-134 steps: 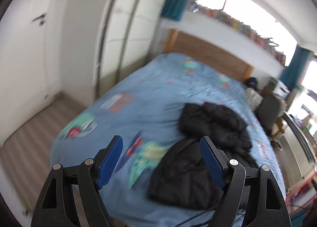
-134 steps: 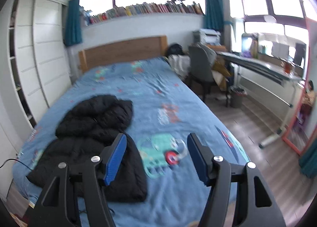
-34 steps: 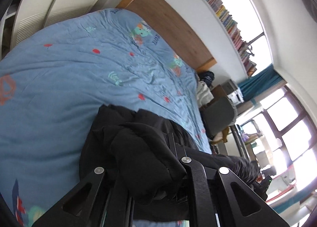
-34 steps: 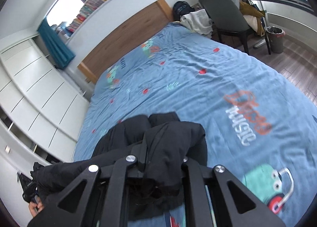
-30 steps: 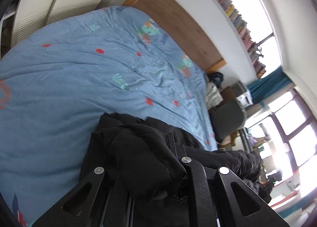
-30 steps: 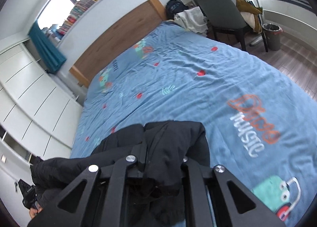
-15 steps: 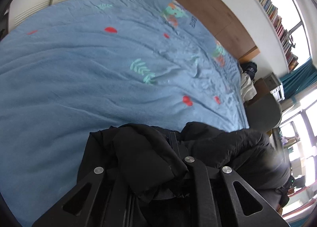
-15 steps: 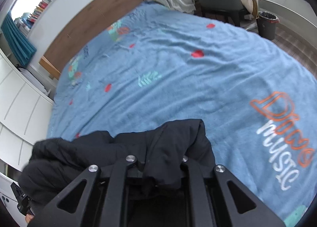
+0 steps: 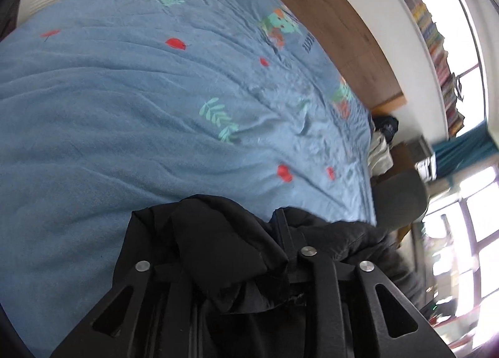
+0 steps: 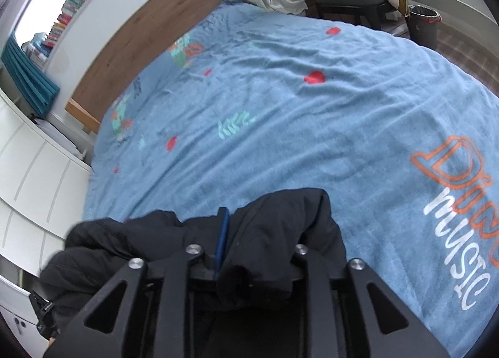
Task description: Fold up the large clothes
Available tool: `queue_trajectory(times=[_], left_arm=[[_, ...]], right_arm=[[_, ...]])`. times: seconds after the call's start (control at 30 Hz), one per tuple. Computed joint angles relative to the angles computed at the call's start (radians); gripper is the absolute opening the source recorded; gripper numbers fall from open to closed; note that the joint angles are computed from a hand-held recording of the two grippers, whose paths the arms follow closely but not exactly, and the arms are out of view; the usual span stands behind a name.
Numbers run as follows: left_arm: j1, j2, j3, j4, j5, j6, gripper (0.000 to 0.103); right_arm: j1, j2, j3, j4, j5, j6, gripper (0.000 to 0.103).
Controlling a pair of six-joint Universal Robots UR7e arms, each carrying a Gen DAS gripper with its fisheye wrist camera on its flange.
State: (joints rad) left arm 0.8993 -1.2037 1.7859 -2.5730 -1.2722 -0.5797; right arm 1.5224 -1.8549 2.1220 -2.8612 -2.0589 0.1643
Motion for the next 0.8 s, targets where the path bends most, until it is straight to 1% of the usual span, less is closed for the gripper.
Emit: queue_trajectory(times=[0.03,0.07,0.1,0.13,0.17,0.23,0.3,0.37,0.4,0.5,0.57,0.63,0.73,0.8], left_arm=[[-0.004,-0.002,-0.009,0.013,0.001,-0.009,0.03],[-0.011,-0.004,-0.02,0.027,0.002,-0.014,0.034],[-0.016,-0.007,-0.028,0.037,-0.001,-0.021,0.044],[-0.022,-0.011,-0.032,0.037,0.001,-0.03,0.056],[-0.031,-0.019,-0.034,0.03,0.01,-0.035,0.061],[-0.051,-0.036,-0.035,0.019,0.054,-0.032,0.08],[-0.074,-0.062,-0.03,0.016,0.104,-0.032,0.084],[-0.097,-0.089,-0.023,0.036,0.138,-0.033,0.084],[-0.12,-0.11,-0.012,0.057,0.167,-0.025,0.084],[-0.178,-0.151,0.027,0.107,0.221,0.009,0.084],[-0.226,-0.18,0.067,0.149,0.247,0.028,0.084],[-0.255,-0.193,0.1,0.17,0.251,0.042,0.084],[-0.301,-0.198,0.161,0.173,0.249,0.052,0.084],[-0.325,-0.185,0.195,0.138,0.241,0.072,0.084]], right_arm=[[0.006,-0.008,-0.005,0.006,0.01,0.009,0.035],[0.016,-0.014,-0.009,0.007,0.01,0.017,0.047],[0.032,-0.016,-0.012,0.0,-0.002,0.019,0.066],[0.057,-0.017,-0.015,-0.02,-0.028,0.011,0.075],[0.084,-0.017,-0.021,-0.033,-0.061,0.003,0.089],[0.132,-0.034,-0.033,-0.036,-0.104,-0.015,0.09],[0.18,-0.051,-0.041,-0.015,-0.145,-0.024,0.09],[0.237,-0.061,-0.042,0.002,-0.198,-0.05,0.09],[0.27,-0.064,-0.037,0.002,-0.227,-0.069,0.09],[0.367,-0.057,-0.012,0.007,-0.319,-0.112,0.09],[0.412,-0.059,0.012,0.018,-0.343,-0.113,0.09],[0.46,-0.053,0.043,0.019,-0.353,-0.117,0.09],[0.52,-0.018,0.083,0.022,-0.37,-0.124,0.09],[0.555,0.029,0.11,-0.01,-0.377,-0.149,0.09]])
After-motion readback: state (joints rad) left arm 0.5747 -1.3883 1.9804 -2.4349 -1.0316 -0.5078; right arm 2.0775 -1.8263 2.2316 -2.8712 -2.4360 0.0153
